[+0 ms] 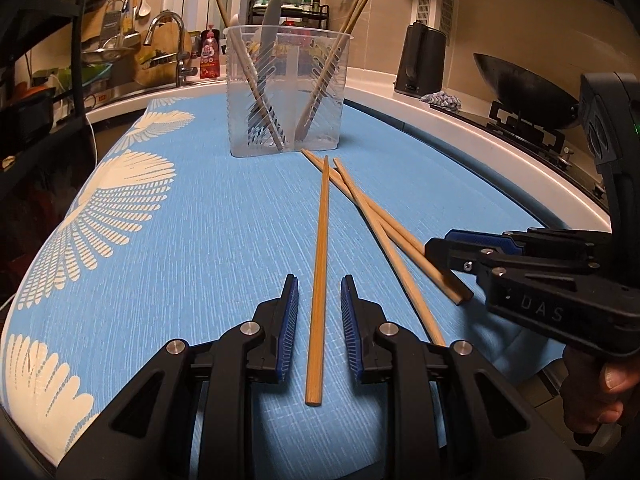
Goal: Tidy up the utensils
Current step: 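Move the left tool to a loose chopstick while the right tool reaches another chopstick, then close the left tool on a chopstick while the right tool grasps another chopstick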
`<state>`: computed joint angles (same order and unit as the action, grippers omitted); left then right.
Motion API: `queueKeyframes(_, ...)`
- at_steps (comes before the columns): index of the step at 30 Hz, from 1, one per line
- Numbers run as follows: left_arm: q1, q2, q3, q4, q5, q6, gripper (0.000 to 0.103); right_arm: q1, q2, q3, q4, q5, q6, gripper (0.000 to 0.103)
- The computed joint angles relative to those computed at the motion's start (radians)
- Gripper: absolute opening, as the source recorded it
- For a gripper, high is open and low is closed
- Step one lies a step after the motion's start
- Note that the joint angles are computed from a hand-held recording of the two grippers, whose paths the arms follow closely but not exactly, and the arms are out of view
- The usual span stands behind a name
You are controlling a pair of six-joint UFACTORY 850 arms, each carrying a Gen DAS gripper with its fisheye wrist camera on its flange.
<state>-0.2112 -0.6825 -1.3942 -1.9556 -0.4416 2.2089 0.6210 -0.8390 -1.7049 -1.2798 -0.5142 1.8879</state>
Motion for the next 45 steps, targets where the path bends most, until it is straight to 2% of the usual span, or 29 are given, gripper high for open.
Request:
queueKeyframes(3,-0.002,0.002,0.001,-0.012,0.007,0.019,0.022,0.012,-0.025,-0.039,0.033,-0.047,-0.067,0.021)
queueKeyframes(5,-0.003,0.003,0.001,-0.016,0.01,0.025,0.022,0.013,-0.028,-0.045,0.041,-0.047,-0.079,0.021)
queueKeyframes(9,-0.005,0.003,0.003,-0.044,0.018,0.055,0.015,0.009,-0.022,-0.038,0.042,-0.043,-0.05,0.007)
queueKeyframes(15,0.001,0.013,0.028,-0.115,0.013,0.104,0.007,0.014,-0.004,-0.006,0.019,-0.06,0.014,0.006)
queueKeyframes(22,0.007,0.012,0.027,-0.155,0.021,0.105,0.007,0.02,0.035,0.055,0.019,-0.122,0.08,0.006)
queueKeyframes(25,0.007,0.012,0.032,-0.242,0.033,0.18,0.007,0.017,0.048,0.083,0.008,-0.148,0.131,0.006)
queueKeyframes(28,0.01,0.014,0.043,-0.394,0.049,0.306,0.007,0.015,0.056,0.105,-0.017,-0.168,0.19,0.007)
queueKeyframes(31,0.017,0.009,0.037,-0.511,0.062,0.387,0.007,0.011,0.058,0.119,-0.056,-0.164,0.231,0.008)
queueKeyframes(35,0.034,-0.004,0.02,-0.459,0.055,0.308,0.008,0.013,0.058,0.13,-0.107,-0.169,0.256,0.01)
queueKeyframes(45,0.036,0.01,0.058,-0.533,0.011,0.407,0.014,0.025,0.064,0.154,-0.164,-0.191,0.269,0.012)
